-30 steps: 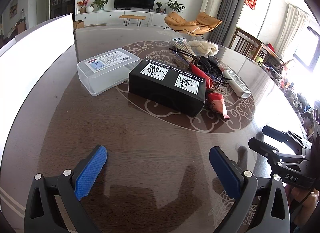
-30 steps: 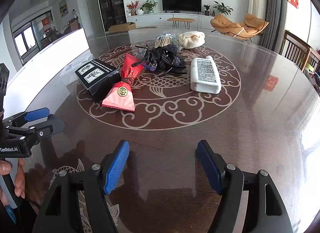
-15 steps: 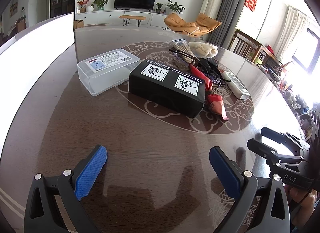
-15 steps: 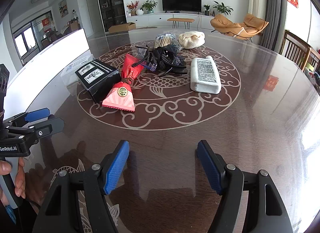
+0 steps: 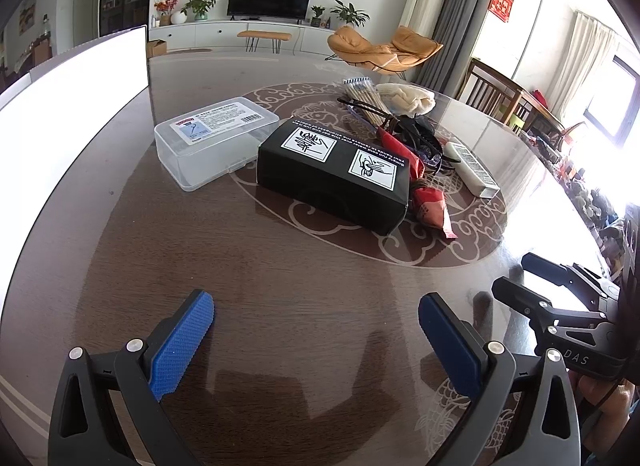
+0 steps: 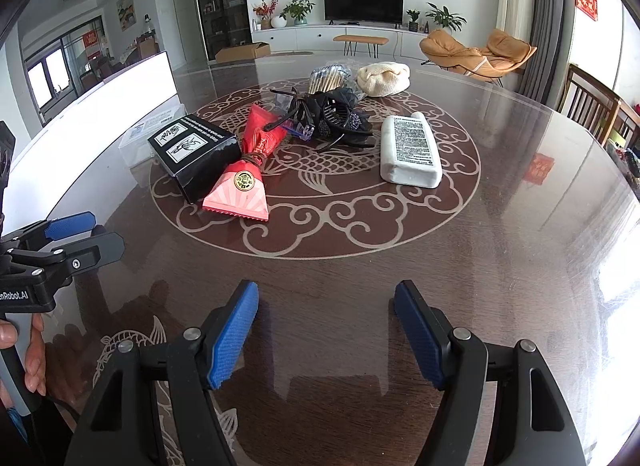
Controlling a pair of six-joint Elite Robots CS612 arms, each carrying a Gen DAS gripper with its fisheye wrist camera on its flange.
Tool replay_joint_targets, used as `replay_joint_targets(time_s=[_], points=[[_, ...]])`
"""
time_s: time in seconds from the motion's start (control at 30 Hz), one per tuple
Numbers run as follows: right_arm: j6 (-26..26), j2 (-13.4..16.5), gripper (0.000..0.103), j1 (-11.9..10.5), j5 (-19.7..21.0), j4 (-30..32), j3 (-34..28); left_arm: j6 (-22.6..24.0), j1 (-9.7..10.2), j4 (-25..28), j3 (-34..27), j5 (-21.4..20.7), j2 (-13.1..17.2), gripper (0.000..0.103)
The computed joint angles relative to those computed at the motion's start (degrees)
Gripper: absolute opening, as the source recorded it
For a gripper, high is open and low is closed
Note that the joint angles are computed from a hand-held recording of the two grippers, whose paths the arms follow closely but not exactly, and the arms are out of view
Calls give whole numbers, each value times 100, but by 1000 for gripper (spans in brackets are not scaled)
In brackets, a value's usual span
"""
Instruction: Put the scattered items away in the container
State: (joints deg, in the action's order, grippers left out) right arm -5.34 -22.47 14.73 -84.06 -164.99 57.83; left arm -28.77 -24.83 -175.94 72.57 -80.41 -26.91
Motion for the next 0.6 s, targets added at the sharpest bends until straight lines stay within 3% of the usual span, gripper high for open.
replay_joint_targets(time_s=[0.6], points=[[15, 12, 72, 9, -75, 19, -27, 47, -5, 76, -55, 32, 25, 103]])
